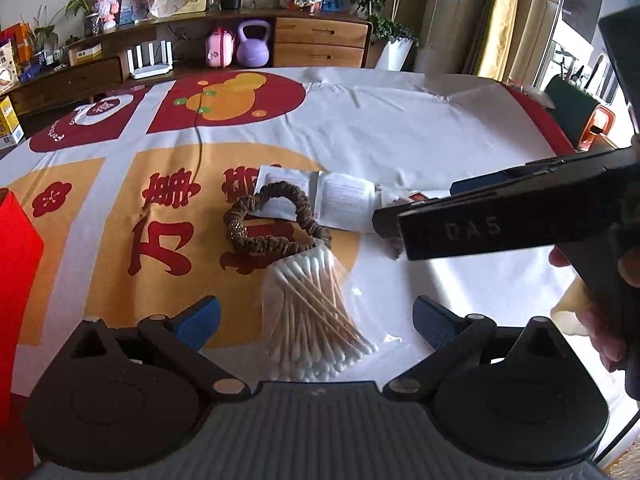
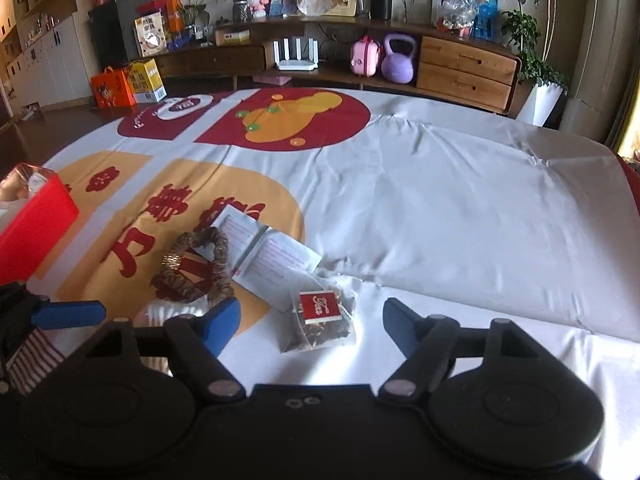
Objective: Organize soft objects
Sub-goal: 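Grasp the cotton swab bag with the left gripper while the right gripper grasps the red-label tea packet, then lift the swab bag and tea packet and carry both toward the tin box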
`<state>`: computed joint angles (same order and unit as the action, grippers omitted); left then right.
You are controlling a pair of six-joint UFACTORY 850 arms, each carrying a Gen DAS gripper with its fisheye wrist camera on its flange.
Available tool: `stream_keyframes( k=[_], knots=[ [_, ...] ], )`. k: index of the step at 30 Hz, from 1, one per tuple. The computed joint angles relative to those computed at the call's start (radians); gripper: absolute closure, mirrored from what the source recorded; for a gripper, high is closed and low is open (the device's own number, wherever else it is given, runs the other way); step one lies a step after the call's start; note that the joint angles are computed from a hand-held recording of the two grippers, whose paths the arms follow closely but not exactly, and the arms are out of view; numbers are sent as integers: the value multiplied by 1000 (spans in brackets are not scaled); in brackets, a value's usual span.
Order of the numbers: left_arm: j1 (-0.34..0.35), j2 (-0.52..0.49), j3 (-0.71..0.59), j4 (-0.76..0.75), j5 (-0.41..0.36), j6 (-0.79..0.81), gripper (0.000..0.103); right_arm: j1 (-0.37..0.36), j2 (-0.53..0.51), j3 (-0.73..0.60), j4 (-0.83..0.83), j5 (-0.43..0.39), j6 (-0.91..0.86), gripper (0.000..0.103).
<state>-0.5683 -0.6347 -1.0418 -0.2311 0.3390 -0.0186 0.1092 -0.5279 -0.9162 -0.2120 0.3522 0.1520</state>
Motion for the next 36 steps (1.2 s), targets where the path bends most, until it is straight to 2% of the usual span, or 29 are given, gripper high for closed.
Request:
stream_keyframes(
  k=[3, 7, 14, 16, 18, 21, 25, 26, 28, 30, 33, 36],
  knots=[
    [7, -14, -12, 57, -15, -67, 0, 3, -22, -23, 24, -13, -15, 29],
    [10, -29, -21, 55, -20, -74, 0, 6, -40, -39, 41, -22, -28, 39],
    [-5, -35, -16, -43, 6, 41, 3, 12, -55, -48, 96, -36, -82, 57],
    [-7, -35, -14, -62, 16, 73, 11, 14, -55, -47, 119, -36, -100, 62],
    [-11, -33, -12, -87, 19, 111, 16, 16, -56, -46, 156, -34, -132, 66],
    [-13, -31, -10, -113, 21, 152, 22, 11, -54, -42, 127, -29, -96, 71],
    [-14, -25, -4, -153, 30, 208, 44, 9, -48, -35, 130, -28, -94, 76],
    [-12, -22, -2, -141, 28, 194, 47, 10, -45, -32, 136, -26, -98, 77],
    [-1, -16, 4, -85, 25, 127, 60, 9, -38, -23, 129, -20, -79, 80],
    [12, -9, 11, 0, 19, 36, 63, 4, -29, -12, 66, -13, -1, 84],
    [17, -2, 20, 26, 22, 15, 66, 16, -18, 7, 123, -10, -52, 86],
    [22, 9, 32, 54, 25, -14, 66, 21, 4, 36, 113, -1, -28, 86]
  ],
)
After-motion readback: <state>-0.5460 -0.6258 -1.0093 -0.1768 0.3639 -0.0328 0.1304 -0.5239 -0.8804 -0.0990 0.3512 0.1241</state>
